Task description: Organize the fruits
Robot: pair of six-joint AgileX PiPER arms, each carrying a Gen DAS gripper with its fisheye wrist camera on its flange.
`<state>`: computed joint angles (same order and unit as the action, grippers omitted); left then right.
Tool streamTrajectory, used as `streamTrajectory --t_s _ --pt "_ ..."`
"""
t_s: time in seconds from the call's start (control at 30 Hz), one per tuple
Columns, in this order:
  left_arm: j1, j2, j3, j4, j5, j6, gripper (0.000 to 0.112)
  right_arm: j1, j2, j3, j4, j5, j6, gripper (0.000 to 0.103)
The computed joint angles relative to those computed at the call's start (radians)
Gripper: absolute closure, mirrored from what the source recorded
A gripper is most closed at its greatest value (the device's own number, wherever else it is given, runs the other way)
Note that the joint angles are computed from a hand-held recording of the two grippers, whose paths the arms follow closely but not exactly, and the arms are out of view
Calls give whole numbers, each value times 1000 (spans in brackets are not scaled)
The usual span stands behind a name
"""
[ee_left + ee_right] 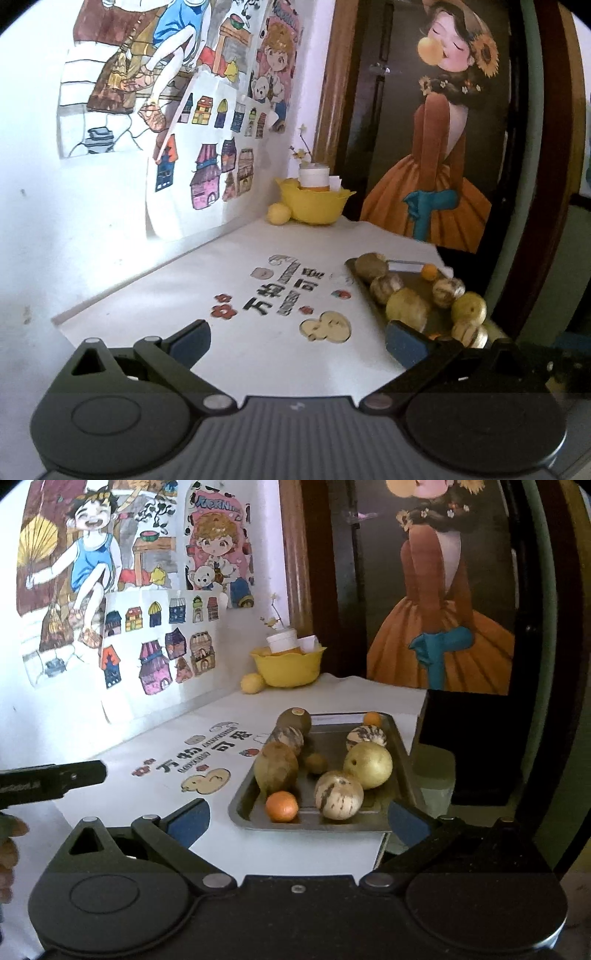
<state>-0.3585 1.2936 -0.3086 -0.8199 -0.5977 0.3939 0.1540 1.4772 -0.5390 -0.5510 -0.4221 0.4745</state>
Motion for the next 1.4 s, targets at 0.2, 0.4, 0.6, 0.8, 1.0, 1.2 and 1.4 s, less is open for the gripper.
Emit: streamTrajectory --t_s 0.2,0.4,0.6,0.8,1.0,1.2,1.4 --pt "-81 12 68 -20 -118 -20 10 45 10 57 219 -61 -245 1" --pt "-98 49 85 -3 -151 -55 10 72 19 75 279 -79 -325 1" --pt "-68 60 95 48 -143 -109 10 79 27 66 287 -56 -319 1" --pt "-60 64 99 60 -138 -123 10 75 36 57 259 -41 -282 1" --pt "-41 65 99 87 -120 -149 10 76 35 56 254 -38 -274 1" --pt "-36 62 99 94 -114 -153 10 79 38 57 256 -35 -273 1" --pt "-33 58 99 100 -109 -159 10 80 43 59 253 -39 -281 1"
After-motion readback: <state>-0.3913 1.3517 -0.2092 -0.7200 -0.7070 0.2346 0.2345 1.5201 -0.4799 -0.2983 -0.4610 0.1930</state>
